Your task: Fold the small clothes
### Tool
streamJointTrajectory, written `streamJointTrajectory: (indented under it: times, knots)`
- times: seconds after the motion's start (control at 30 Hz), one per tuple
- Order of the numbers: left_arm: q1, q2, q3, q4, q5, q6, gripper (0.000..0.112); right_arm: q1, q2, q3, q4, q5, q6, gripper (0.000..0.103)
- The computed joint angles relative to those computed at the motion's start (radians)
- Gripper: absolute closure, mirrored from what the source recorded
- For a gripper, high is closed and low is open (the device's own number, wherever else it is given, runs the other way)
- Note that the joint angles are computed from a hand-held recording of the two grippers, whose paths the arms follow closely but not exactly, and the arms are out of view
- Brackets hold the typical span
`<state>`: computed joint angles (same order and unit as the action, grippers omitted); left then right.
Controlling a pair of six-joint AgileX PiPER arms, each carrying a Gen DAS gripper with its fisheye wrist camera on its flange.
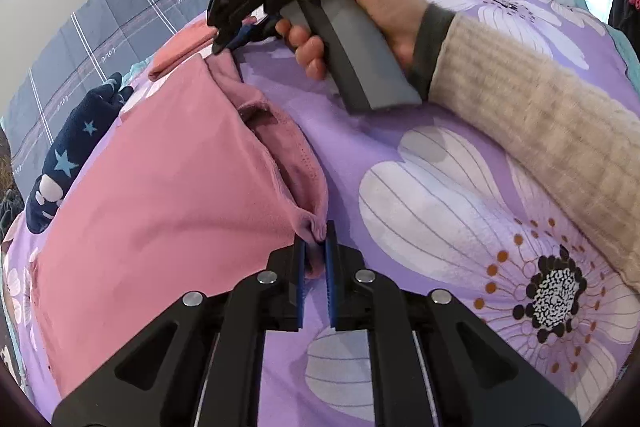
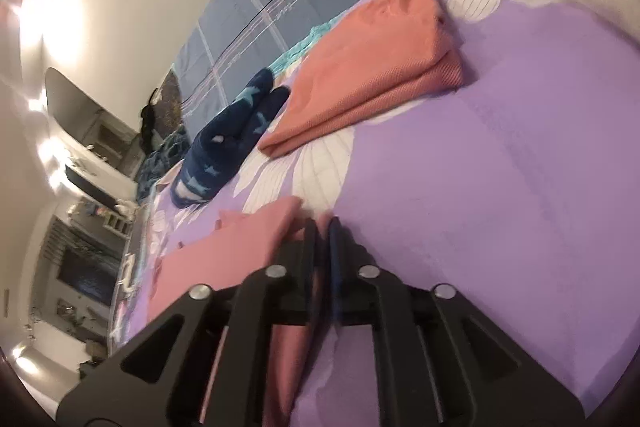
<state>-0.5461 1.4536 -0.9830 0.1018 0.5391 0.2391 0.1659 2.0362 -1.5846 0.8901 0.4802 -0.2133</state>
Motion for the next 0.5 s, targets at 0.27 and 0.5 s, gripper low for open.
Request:
streamJointTrajectory:
  times: [0.27, 0.5]
  knots:
    - [0.029, -0.017, -0.001, -0.125, -0.011, 0.134, 0.103, -0.074, 0.033, -0.108, 0.147, 0.447, -0.294, 0.087]
    - [0.051, 0.002, 0.013, -0.199, -0.036, 0.214, 0.103, -0.039, 0.109, -0.164, 0.094, 0.449, -0.206, 0.092]
